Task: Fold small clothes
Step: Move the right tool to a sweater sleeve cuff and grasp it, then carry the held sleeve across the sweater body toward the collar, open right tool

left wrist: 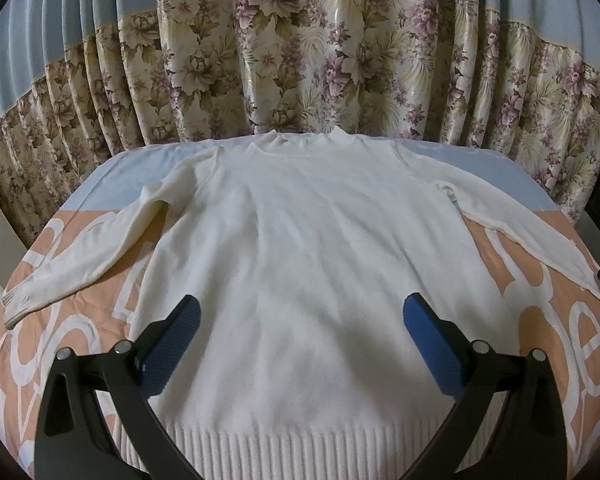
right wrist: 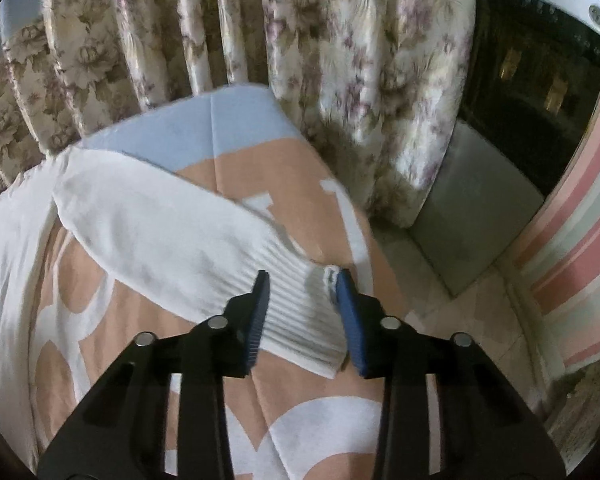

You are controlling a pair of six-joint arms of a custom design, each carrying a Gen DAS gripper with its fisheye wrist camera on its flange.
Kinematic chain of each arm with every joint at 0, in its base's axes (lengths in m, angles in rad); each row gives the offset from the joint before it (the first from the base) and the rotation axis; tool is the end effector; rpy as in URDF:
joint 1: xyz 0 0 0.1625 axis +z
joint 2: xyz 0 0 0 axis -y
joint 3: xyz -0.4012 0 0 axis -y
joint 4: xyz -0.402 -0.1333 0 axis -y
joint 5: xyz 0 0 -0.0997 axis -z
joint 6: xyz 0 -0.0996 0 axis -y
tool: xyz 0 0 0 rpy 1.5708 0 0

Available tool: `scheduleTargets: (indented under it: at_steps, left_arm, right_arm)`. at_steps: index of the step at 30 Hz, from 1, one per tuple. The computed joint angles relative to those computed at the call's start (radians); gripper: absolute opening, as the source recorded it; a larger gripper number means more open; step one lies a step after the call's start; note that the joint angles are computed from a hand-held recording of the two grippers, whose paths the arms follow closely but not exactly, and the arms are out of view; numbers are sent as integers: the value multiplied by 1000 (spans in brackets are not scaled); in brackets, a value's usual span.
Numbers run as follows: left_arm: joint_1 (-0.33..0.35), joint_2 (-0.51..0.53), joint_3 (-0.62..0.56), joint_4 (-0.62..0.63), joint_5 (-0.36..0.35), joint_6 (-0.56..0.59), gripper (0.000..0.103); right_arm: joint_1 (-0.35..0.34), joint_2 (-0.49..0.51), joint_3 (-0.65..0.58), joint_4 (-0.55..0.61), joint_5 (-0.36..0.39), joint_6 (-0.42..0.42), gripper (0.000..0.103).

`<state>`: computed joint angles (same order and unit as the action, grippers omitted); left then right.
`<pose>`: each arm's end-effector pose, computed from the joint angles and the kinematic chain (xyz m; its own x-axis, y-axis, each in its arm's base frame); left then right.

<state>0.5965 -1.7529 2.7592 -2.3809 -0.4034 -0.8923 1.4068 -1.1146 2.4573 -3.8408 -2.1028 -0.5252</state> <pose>-0.0661 -0.3167 0.1596 -0.6770 -0.1619 -0.7179 0.4531 0.6770 -0.5799 0.0170 -0.4043 0.1593 -0.7274 0.1714 0.6644 -0.3083 0.7834 -0.5396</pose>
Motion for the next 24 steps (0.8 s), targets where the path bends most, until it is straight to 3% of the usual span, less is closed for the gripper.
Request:
scheduleTargets:
  at_steps: [4,8,11,13,20,24]
  left_arm:
    - [-3,-21,4,20,1,-1,101]
    - [-3,-32,6,26,-1,-7,101]
    - [-5,-43,5,37,2,-5,101]
    - [-5,-44,4,39,3,-4,101]
    - [9,-65,2,23,11,30,101]
    - [60,8,1,-193,45,198,101]
  right_arm:
    - [-29,4,5,-20,4,2,8]
    - [-35,7,-6,-30,-37,14,13]
    - [-59,-5,-1,-12,2,21,15]
    - [-61,-14,4,-8,17,29,10]
    - [31,-30,-1,-23,9,33,7]
    - [106,-40,-38,79,30,90,7]
